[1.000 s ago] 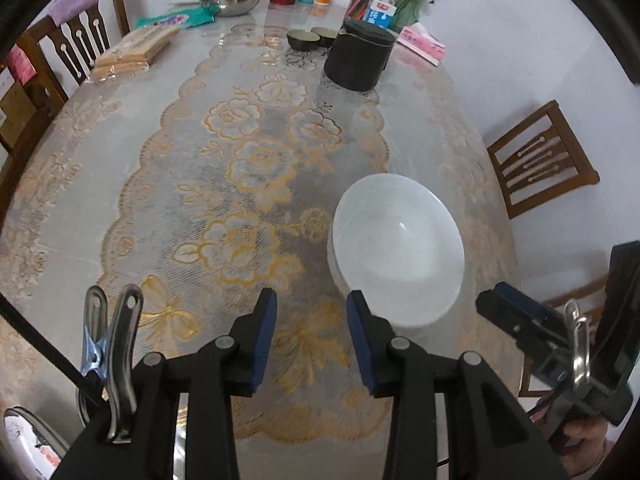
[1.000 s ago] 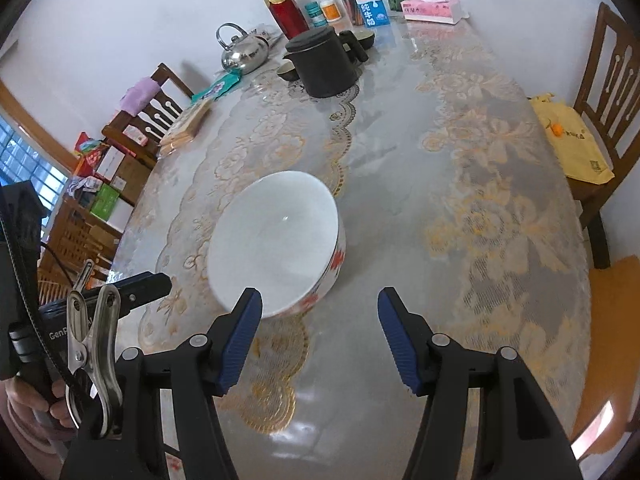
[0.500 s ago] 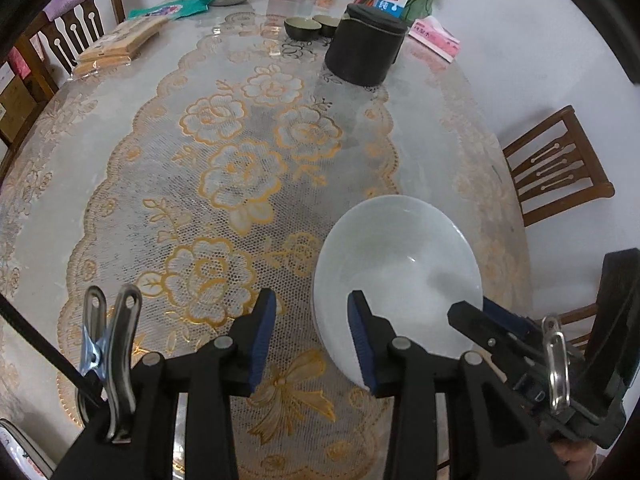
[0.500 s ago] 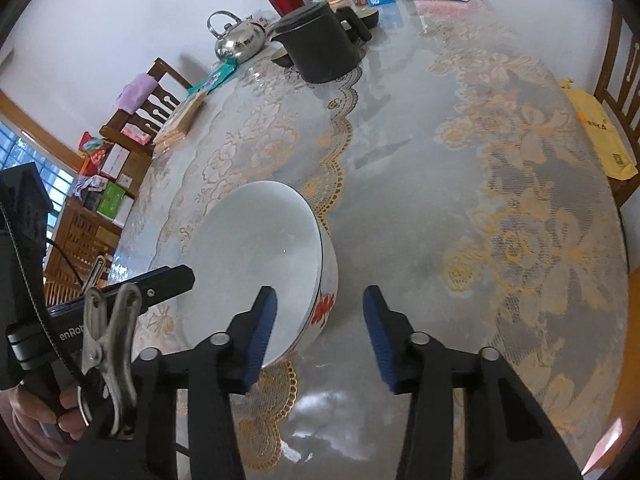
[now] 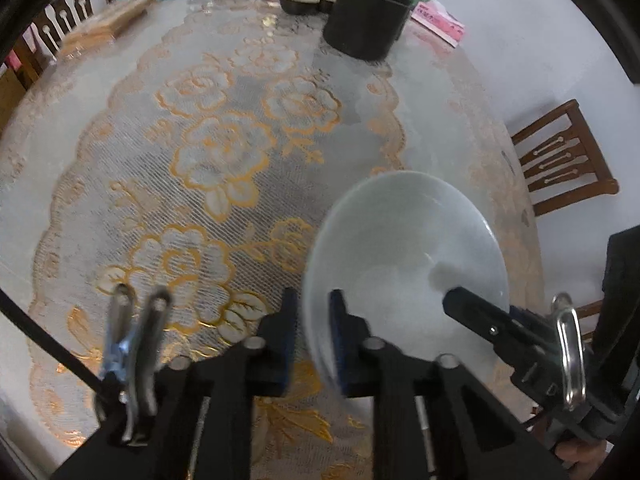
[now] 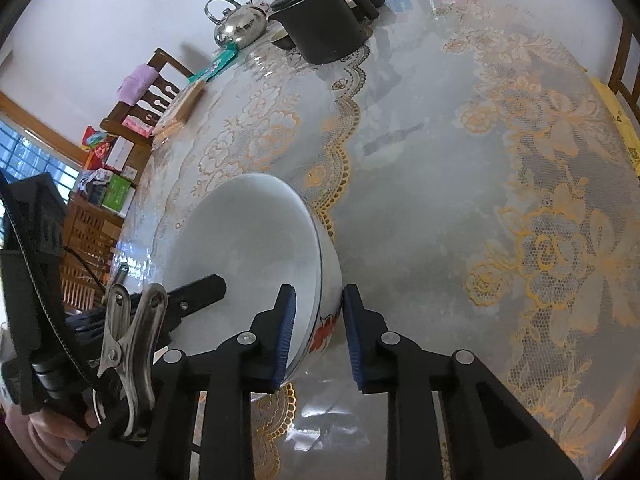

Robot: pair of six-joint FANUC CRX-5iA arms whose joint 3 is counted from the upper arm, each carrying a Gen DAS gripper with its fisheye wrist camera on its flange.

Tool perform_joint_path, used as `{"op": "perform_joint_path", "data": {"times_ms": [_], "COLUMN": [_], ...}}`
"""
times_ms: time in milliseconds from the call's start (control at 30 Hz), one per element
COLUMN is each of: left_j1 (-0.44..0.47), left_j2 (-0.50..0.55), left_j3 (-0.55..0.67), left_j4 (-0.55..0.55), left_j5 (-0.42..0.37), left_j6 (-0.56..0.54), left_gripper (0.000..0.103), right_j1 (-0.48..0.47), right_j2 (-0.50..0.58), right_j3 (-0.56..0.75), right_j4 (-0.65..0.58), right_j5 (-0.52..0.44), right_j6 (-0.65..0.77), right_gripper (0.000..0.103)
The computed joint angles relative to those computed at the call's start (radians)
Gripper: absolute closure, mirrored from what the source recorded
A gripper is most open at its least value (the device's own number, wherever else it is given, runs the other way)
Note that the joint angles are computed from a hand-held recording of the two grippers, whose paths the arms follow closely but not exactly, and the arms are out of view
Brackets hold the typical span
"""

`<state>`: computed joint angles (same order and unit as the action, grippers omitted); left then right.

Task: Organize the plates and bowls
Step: 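Lift the nested bowls and carry them toward the ink-painted plate stack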

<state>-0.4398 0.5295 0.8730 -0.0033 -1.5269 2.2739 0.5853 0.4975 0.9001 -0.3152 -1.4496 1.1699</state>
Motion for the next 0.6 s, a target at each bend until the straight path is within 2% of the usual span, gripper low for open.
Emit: {"op": "perform_joint_path", "data": {"times_ms": [167, 267, 400, 600], "left_j1": [-0.017, -0.021, -0.047, -0.064], "left_j2": [0.006, -0.011, -0.014, -0.086], "left_j3": [0.037, 0.029, 0.069, 0.006], "left_j4": [-0.022, -0.018, -0.059, -0.047], "left_j5": [-0.042, -0.047, -0.093, -0.085], "left_j6": [-0.026, -0.002, -0.006, 0.009], "left_gripper": [0.089, 0.089, 0.089, 0.089], "right_j1": [0.015, 0.02, 0.035, 0.058], "right_j2": [-0.016, -0.037, -0.084, -0.169], "right_j3": [-0.024, -0.048, -0.095, -0.168], "right_j4": [0.033, 0.033, 0.044, 0.05], "right_j5": [0.001, 0.013, 0.04, 0.073], "right_j6": [-0.03, -0.059, -0.097, -0.148], "right_gripper": [0.085, 0.085, 0.085, 0.085]}}
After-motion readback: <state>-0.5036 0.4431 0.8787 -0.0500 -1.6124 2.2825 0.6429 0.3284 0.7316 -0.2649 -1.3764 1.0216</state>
